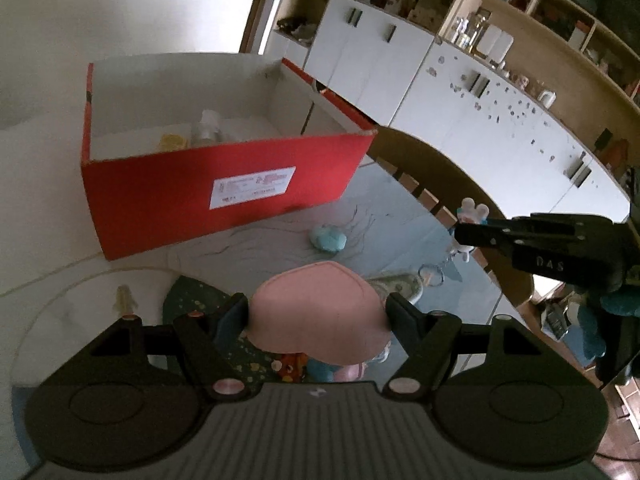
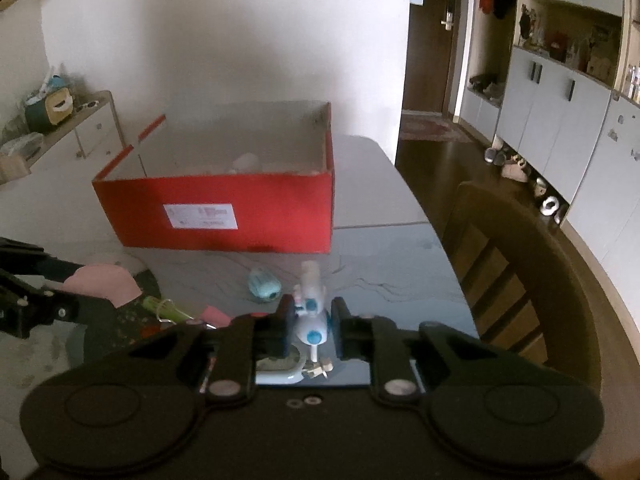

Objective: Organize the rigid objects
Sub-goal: 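Grasp the pink heart-shaped box with the left tool while the right tool grasps the white bunny figurine, then carry both held items into the red box and open both tools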

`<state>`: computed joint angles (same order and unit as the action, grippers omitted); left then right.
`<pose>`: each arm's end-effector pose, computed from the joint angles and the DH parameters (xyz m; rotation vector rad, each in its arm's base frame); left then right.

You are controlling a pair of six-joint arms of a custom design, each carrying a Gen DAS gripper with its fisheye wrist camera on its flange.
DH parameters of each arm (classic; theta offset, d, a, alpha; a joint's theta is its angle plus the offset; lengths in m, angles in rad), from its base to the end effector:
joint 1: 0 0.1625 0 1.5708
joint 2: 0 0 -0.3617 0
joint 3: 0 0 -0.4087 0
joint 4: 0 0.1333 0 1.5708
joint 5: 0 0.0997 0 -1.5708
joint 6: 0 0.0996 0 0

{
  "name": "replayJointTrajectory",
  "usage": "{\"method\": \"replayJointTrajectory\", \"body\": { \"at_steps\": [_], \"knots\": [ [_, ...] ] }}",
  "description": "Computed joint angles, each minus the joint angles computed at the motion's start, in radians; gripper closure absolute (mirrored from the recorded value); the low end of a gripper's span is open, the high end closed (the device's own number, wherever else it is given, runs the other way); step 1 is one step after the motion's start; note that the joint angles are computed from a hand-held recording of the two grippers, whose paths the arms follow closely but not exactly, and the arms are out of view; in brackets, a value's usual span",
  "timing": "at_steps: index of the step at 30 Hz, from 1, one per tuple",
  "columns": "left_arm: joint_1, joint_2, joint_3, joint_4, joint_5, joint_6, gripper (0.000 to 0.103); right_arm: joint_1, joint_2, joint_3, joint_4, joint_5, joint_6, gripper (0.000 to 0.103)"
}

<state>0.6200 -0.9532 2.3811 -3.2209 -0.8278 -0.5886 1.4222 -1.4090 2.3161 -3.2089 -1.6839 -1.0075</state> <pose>-0.1935 -0.3847 0.0033 0.3580 2.5844 -0.9155 0.0540 -0.4634 0.1904 1.0127 -2.3443 0.7393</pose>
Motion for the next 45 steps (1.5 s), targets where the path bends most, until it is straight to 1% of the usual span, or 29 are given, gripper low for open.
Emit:
{"method": "replayJointTrajectory", "body": {
  "at_steps": [8,13,19,24,30,33,36,40,45],
  "knots": [
    [-0.049,-0.078,0.013,0.082,0.039,-0.035,0.027,0.042,-0.070,0.009,0.049,0.012,0.020,0.085],
    [-0.065,-0.123,0.010,0.116,0.070,-0.034,0.027,0.069,-0.119,-0.012,0.129,0.039,0.049,0.085],
    [-0.061,-0.167,-0.029,0.196,0.121,-0.011,0.027,0.127,-0.111,-0.069,0.201,0.033,0.062,0.085],
    [-0.041,-0.173,-0.078,0.225,0.168,0.048,0.027,0.176,-0.057,-0.138,0.236,0.024,0.071,0.085],
    [-0.003,-0.147,-0.150,0.254,0.209,0.110,0.027,0.213,0.039,-0.221,0.234,0.023,0.079,0.085],
    [0.029,-0.128,-0.195,0.285,0.226,0.118,0.027,0.225,0.101,-0.272,0.230,0.015,0.085,0.085],
    [0.062,-0.097,-0.236,0.296,0.253,0.154,0.027,0.232,0.159,-0.316,0.218,0.008,0.084,0.085],
    [0.112,-0.052,-0.300,0.306,0.281,0.201,0.027,0.241,0.239,-0.374,0.203,-0.009,0.065,0.085],
    [0.177,0.001,-0.375,0.318,0.295,0.237,0.027,0.243,0.336,-0.445,0.187,-0.028,0.044,0.085]
  ]
}}
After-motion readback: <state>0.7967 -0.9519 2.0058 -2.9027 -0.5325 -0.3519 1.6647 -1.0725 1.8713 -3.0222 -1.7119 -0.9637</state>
